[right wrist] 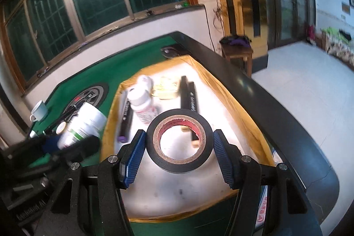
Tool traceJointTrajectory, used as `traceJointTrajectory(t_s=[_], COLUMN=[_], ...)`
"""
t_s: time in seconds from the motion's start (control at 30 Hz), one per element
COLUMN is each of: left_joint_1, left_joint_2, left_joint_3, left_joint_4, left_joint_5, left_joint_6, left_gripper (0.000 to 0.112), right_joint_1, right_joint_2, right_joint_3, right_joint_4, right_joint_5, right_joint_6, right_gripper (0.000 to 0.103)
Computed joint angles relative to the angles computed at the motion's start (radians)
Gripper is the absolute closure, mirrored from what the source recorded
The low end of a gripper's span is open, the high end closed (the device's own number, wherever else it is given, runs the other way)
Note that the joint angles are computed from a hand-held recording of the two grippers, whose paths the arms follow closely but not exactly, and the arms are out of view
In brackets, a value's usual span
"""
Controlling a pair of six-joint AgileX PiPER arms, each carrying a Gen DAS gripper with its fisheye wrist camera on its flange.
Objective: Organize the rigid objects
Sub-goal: 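Carry the bottle with left tool while right carries the tape roll to the tray, then lower the bottle into the tray and open left while right releases the tape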
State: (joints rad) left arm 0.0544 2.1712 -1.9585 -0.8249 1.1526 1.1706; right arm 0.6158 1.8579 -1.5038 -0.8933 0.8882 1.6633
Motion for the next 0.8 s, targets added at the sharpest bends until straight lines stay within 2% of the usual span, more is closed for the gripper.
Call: traceJointTrajectory(t_s=[0.03,0.2,0.33,0.47,0.6,0.8], left_joint_1=[-0.008,-0.040,-0.048,-0.065,-0.070,-0.072], left_joint_2=[-0.003,0.013,0.007,0.000,-0.040,-0.050], left_joint_3=[0.009,0.014,0.042,0.071,0.149,0.159], left_joint_4=[0.005,0.057,0.077,0.107,0.106,0.130], left_joint_5=[-0.010,-0.039,-0.054,-0.062,-0.095,-0.084], left_joint_6=[-0.007,-0.055,-0.056,-0.054,-0.004,0.001], left_gripper=[0.082,0.082,0.082,0.082,0.082,0.082], right_joint_1=[-0.018,-0.055,-0.080,-0.100,-0.103,-0.104], right_joint_2=[-0.016,-0.027,-0.014,-0.026,-0.005,0.035], right_joint_3=[0.026,0.055,0.023,0.033,-0.002,-0.080], right_joint_4=[0.015,0.060,0.120,0.156,0.186,0.243], right_joint_5=[-0.034,-0.068,-0.032,-0.055,-0.021,0.052], right_joint_6=[0.006,-0.027,-0.106,-0.132,-0.174,-0.268], right_gripper=[0.047,0.047,0.047,0.047,0.047,0.046])
